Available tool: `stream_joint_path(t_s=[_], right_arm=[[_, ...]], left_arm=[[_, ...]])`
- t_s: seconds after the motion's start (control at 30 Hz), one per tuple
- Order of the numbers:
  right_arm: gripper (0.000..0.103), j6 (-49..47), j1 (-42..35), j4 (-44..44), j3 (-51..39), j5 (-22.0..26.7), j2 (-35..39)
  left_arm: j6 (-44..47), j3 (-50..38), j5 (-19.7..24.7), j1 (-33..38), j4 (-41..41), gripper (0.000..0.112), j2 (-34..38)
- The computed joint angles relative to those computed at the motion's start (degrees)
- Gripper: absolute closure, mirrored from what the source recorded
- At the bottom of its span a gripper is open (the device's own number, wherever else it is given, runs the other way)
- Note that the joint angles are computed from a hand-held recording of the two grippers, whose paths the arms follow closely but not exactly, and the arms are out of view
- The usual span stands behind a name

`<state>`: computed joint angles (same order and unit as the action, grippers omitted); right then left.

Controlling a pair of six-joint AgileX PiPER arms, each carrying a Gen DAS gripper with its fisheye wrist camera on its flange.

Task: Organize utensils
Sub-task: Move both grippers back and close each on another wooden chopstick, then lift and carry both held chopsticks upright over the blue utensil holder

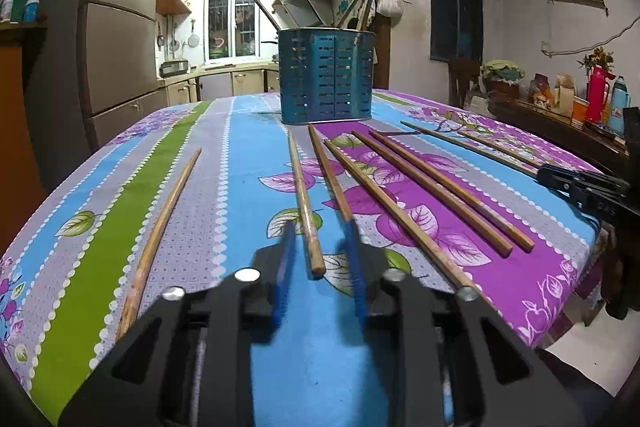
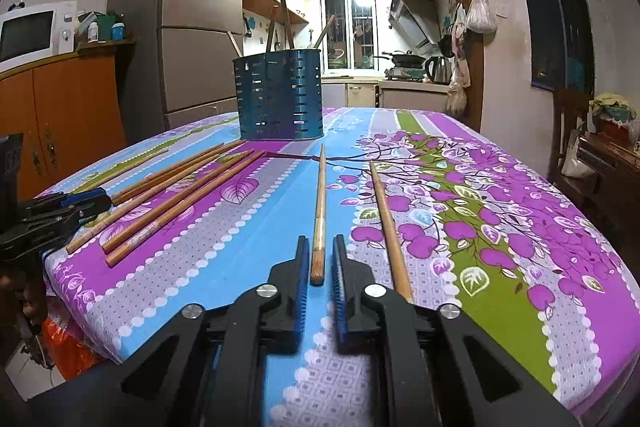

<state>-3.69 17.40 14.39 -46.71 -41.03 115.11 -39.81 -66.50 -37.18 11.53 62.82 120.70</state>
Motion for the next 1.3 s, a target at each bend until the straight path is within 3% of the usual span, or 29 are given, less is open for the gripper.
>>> stream_joint_path(t_s=[0.07, 0.3, 0.6, 0.8, 1.03, 1.3], right_arm=[[0.095, -0.38, 0.05, -0.23, -0.28, -0.12, 0.21], [0.096, -0.02, 0.35, 0.26, 1.22, -1.81, -0.87], [0.096, -7.57, 3.15, 5.35, 5.98, -0.78, -13.14], [0.096, -12.64, 3.98, 6.56, 5.12, 4.28, -20.60], [0.096, -13.36, 1.79, 4.47, 2.41, 9.24, -25.67], [0.096, -7.82, -3.27, -5.33, -11.48, 23.31, -25.74]], left_arm=[[-0.12, -0.23, 0.16, -0.08, -0.54, 0.104, 0.09], [0.56, 0.75, 0.41, 0.06, -1.93, 0.107, -0.88], [-1.30, 4.67, -4.77, 3.58, -0.27, 0.107, -8.82], [-3.20, 3.13, -7.30, 3.91, 0.81, 0.107, -13.10], [-6.31, -3.25, -6.04, 1.20, 2.15, 0.107, -13.66], [-20.37, -17.09, -2.08, -2.58, 11.75, 0.107, -11.11]])
